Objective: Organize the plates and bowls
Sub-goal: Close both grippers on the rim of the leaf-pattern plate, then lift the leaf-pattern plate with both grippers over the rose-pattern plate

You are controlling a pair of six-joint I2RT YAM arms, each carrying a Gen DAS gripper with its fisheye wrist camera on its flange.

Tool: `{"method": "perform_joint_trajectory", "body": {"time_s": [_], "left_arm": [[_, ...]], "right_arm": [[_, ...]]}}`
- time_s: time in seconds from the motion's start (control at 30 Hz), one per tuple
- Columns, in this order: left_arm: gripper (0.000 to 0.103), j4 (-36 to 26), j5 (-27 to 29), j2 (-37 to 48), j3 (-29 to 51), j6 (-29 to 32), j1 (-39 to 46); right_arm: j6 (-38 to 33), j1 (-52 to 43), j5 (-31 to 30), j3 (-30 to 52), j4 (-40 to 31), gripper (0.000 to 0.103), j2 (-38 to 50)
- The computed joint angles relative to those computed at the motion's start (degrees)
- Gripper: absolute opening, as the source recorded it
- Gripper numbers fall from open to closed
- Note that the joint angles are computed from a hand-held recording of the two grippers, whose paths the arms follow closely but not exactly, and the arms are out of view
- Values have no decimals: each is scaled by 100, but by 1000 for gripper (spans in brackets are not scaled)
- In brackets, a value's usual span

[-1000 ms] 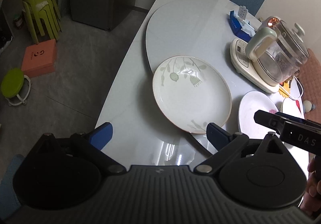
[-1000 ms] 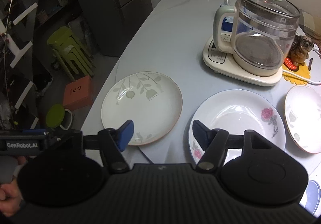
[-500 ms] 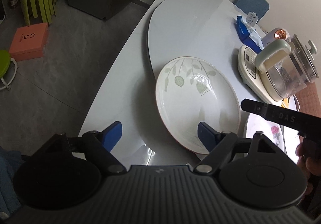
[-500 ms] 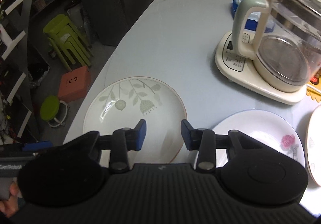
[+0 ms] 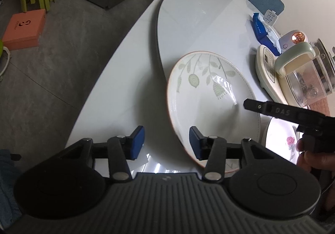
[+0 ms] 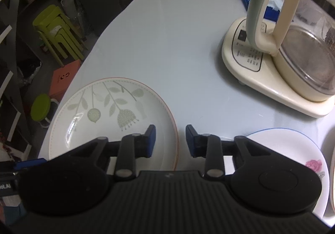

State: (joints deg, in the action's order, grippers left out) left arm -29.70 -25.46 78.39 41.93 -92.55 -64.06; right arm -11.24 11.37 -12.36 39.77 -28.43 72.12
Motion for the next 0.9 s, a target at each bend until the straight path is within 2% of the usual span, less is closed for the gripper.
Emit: {"method": "perform_joint_trajectory", "body": {"time_s": [0.13,0.23,0.37,0.47,0.6,0.73,0.9], "left_arm": [[48,505,207,60,-150,134,221],[46,834,385,146,-247,172,398],[42,1135,509,271,-255,415,538],[42,970,506,371,-98,492,577],[42,1040,591,257,-177,578,641],[42,979,597,87,-209,613,613],[42,768,657,33,-25,763,571]], "right_arm": [[24,-93,-165,-33,97,21,115],[3,-119,-287,-91,206,21,91],[-5,-379,-766,38,170,18,311],[-117,-546,-1106,238,-29,17,545],[-451,-824,-1428,467,-360,17,767],[-624,-940,-1530,436,-548,17,597],[-516,-974,-1541,599,-923,17,384]]}}
